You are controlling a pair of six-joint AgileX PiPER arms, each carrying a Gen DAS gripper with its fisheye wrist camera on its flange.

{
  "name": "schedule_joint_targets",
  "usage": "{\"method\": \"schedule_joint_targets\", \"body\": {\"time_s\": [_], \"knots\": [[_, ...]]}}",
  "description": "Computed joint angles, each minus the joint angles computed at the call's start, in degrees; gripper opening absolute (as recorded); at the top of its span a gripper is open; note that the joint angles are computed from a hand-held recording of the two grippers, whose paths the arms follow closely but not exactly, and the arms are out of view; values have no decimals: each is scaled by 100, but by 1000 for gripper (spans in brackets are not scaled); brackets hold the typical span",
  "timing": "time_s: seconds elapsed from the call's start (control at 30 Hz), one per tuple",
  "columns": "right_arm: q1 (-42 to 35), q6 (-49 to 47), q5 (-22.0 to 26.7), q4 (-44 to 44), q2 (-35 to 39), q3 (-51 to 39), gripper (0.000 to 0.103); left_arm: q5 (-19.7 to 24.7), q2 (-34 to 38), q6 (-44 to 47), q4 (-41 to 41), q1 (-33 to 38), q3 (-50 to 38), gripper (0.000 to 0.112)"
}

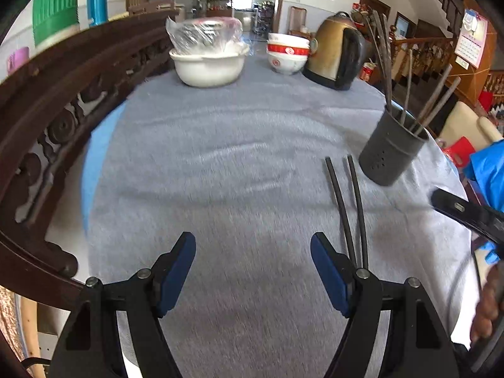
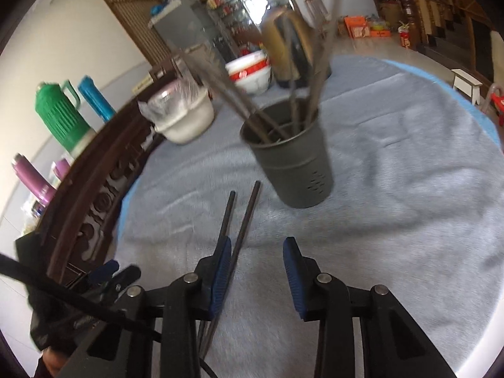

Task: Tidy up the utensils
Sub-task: 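Close the right gripper on one chopstick while the left gripper reaches another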

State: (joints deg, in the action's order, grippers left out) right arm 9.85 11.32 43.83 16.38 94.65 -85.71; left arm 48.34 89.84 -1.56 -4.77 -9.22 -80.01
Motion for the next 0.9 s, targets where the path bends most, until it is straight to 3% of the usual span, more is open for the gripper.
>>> {"method": "schedule_joint_targets", "body": {"time_s": [0.4,0.67,0.9], "knots": [[566,910,675,-770,1578,-1600,23,140,-255,982,-913,403,497,76],[660,1194,1056,-883,2188,-2405,20,253,-344,1254,-1066,621,583,76],[702,1301,1365,-1030,2495,-2845,11,321,-295,1377,-1108,724,478,76]]}}
